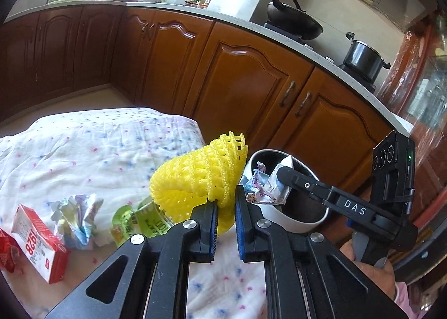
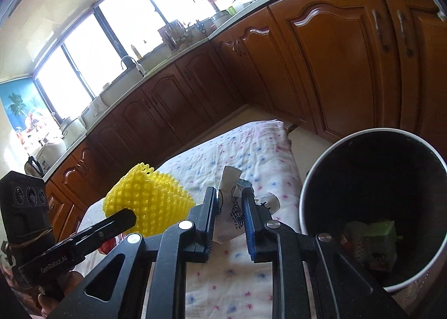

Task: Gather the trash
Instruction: 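Carry the foam net and tissue over the bin and open both tools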

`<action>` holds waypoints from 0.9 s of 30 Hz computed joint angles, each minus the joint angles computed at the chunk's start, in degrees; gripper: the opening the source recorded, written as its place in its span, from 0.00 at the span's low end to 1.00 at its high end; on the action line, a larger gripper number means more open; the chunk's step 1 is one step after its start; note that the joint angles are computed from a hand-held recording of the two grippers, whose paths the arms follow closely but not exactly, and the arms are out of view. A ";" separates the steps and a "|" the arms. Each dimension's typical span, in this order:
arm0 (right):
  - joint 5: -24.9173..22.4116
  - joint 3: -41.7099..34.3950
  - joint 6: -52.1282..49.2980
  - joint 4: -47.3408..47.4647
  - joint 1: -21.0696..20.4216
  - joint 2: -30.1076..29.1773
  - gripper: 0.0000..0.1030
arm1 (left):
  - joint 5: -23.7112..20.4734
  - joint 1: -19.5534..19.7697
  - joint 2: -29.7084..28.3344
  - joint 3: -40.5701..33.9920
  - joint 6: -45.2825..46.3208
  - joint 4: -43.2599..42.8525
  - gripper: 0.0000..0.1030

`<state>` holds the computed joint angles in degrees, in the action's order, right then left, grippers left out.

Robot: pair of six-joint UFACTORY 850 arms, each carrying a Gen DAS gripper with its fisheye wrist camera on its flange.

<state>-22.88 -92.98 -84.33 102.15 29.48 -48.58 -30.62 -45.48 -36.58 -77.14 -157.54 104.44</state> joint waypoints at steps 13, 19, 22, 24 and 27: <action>0.13 11.69 -12.41 13.06 -3.90 7.60 0.18 | 4.24 -1.18 -4.21 -7.96 9.63 -4.89 0.09; 0.34 14.34 -15.62 16.11 -5.61 9.20 0.18 | 6.21 -0.81 -7.45 -13.47 17.38 -9.94 0.09; 0.52 14.40 -15.21 15.81 -6.44 9.12 0.18 | 7.29 -0.46 -9.81 -17.58 24.08 -14.93 0.09; 0.95 14.06 -13.98 14.43 -6.93 8.86 0.18 | 8.09 0.03 -11.43 -20.66 30.07 -19.58 0.09; 1.82 13.21 -12.36 12.34 -7.52 8.36 0.18 | 8.73 0.91 -14.36 -26.27 42.35 -30.02 0.09</action>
